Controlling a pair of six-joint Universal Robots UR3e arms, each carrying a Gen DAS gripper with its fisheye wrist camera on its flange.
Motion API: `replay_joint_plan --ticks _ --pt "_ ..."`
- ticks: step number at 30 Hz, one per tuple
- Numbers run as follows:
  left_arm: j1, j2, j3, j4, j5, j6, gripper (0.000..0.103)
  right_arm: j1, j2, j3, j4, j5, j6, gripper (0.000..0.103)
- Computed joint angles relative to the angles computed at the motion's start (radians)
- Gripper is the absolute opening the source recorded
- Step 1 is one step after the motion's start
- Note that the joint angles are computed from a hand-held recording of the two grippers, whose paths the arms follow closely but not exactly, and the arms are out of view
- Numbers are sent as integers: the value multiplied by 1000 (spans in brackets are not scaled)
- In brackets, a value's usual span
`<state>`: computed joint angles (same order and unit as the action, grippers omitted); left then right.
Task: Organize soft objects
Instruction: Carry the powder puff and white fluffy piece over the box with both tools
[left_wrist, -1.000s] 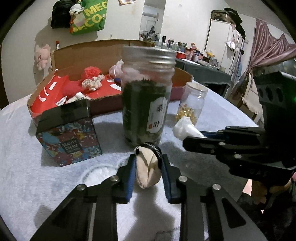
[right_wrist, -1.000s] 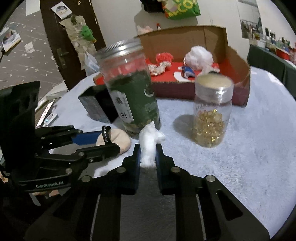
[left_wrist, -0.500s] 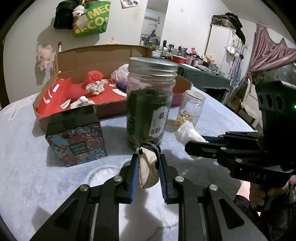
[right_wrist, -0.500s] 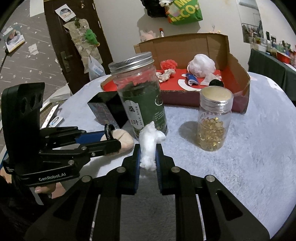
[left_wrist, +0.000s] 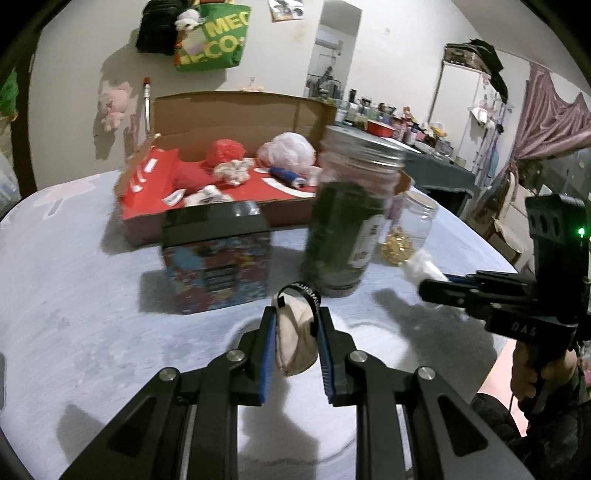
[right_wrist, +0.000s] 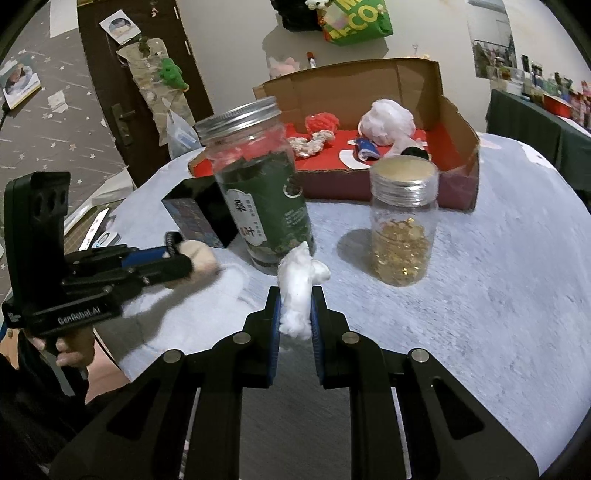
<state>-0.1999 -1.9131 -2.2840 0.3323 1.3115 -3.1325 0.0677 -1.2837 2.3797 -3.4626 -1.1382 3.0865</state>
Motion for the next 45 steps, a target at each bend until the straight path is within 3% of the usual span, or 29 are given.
replay_joint_plan --ticks 16,24,45 --pt "209 84 -170 87 -32 69 22 -137 -64 102 24 12 -75 14" --pt "309 72 -158 87 -137 161 22 -236 -78 103 91 69 -153 14" --pt "375 51 174 -305 -270 316 22 -289 -45 -269 524 138 -354 14"
